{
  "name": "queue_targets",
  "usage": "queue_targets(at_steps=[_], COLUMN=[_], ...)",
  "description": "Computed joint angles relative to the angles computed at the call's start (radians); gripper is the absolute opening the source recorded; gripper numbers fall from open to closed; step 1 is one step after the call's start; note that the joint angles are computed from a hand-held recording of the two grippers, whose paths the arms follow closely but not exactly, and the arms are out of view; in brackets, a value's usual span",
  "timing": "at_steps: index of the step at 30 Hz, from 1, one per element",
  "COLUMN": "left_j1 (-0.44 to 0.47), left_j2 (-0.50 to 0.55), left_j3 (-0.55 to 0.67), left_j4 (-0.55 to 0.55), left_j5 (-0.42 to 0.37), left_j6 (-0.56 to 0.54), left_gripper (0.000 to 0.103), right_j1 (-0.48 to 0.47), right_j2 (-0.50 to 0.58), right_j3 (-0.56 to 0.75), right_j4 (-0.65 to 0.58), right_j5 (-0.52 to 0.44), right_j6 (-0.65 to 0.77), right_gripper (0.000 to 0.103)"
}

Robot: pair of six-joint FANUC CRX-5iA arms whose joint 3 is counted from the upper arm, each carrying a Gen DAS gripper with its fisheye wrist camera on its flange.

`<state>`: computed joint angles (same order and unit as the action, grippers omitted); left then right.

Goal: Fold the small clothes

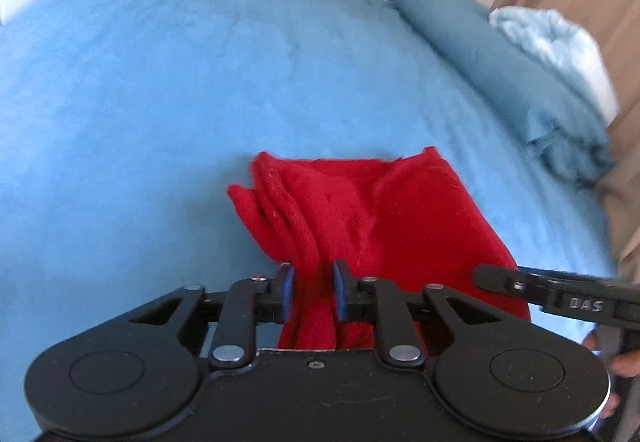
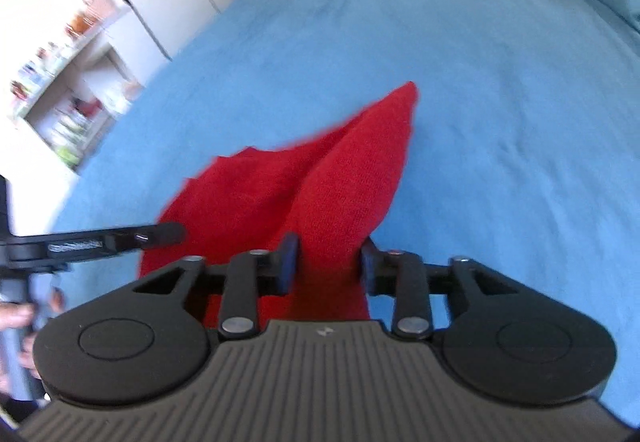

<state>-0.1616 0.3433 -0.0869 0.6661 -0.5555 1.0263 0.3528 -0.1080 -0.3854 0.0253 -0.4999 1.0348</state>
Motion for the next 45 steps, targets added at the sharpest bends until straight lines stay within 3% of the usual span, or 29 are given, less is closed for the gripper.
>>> queue_targets(at_steps=[1, 2, 3, 4, 6, 9, 14, 18, 22, 24, 29, 32, 35, 38, 40, 45], left_j1=[-0.002, -0.005, -0.009, -0.014, -0.016, -0.012, -0.003, 0.007, 0.003, -0.001, -0.011, -0.012, -0.022, -0.06, -0.072, -0.117], left_j2=[-0.017, -0.039, -0.062, -0.08, -0.101, -0.084, -0.046, -0.049, -0.106, -0.152, -0.329, -0.441, -0.536, -0.595, -0.629, -0.687], left_j3=[-0.017, -0.053, -0.096, -0.128, -0.15, -0.112, -0.071, -0.082, -0.075, -0.055, -0.124, -0.18, -0.206, -0.186, -0.197, -0.212], left_j4=[-0.013, 0.027, 0.089, 0.129, 0.115, -0.043, -0.217, -0.206, -0.255, -0.335, -0.388, -0.374, -0.453, -0.617, -0.648, -0.762], left_j5=[0.02, 0.044, 0.074, 0.099, 0.111, 0.078, 0.0, -0.007, -0.015, -0.04, 0.009, 0.021, 0.008, -0.045, -0.076, -0.139], left_j6=[-0.005, -0.05, -0.111, -0.152, -0.162, -0.048, 0.101, 0.119, 0.165, 0.222, 0.273, 0.288, 0.366, 0.523, 0.569, 0.684], left_gripper=[0.049, 0.067, 0.075, 0.085, 0.085, 0.085, 0.082, 0.082, 0.082, 0.083, 0.1, 0.103, 0.103, 0.103, 0.103, 0.103], right_j1=[0.011, 0.014, 0.018, 0.024, 0.03, 0.038, 0.026, -0.013, 0.0, 0.014, 0.097, 0.186, 0.348, 0.536, 0.665, 0.896], right_j2=[-0.009, -0.032, -0.057, -0.076, -0.106, -0.094, -0.069, -0.077, -0.166, -0.218, -0.381, -0.46, -0.515, -0.562, -0.575, -0.613], right_j3=[-0.024, -0.057, -0.092, -0.12, -0.166, -0.169, -0.191, -0.18, -0.231, -0.242, -0.244, -0.23, -0.235, -0.245, -0.244, -0.248], right_j4=[0.061, 0.092, 0.116, 0.148, 0.204, 0.209, 0.202, 0.076, 0.159, 0.2, 0.293, 0.364, 0.552, 0.689, 0.747, 0.764], right_j5=[-0.009, 0.01, 0.038, 0.057, 0.067, 0.042, 0.016, 0.024, 0.041, 0.016, -0.131, -0.252, -0.437, -0.62, -0.75, -0.949], right_j6=[-0.063, -0.092, -0.117, -0.148, -0.199, -0.198, -0.185, -0.129, -0.229, -0.258, -0.368, -0.495, -0.671, -0.769, -0.818, -0.947], right_gripper=[0.085, 0.092, 0.102, 0.103, 0.103, 0.103, 0.103, 0.103, 0.103, 0.103, 0.103, 0.103, 0.103, 0.103, 0.103, 0.103])
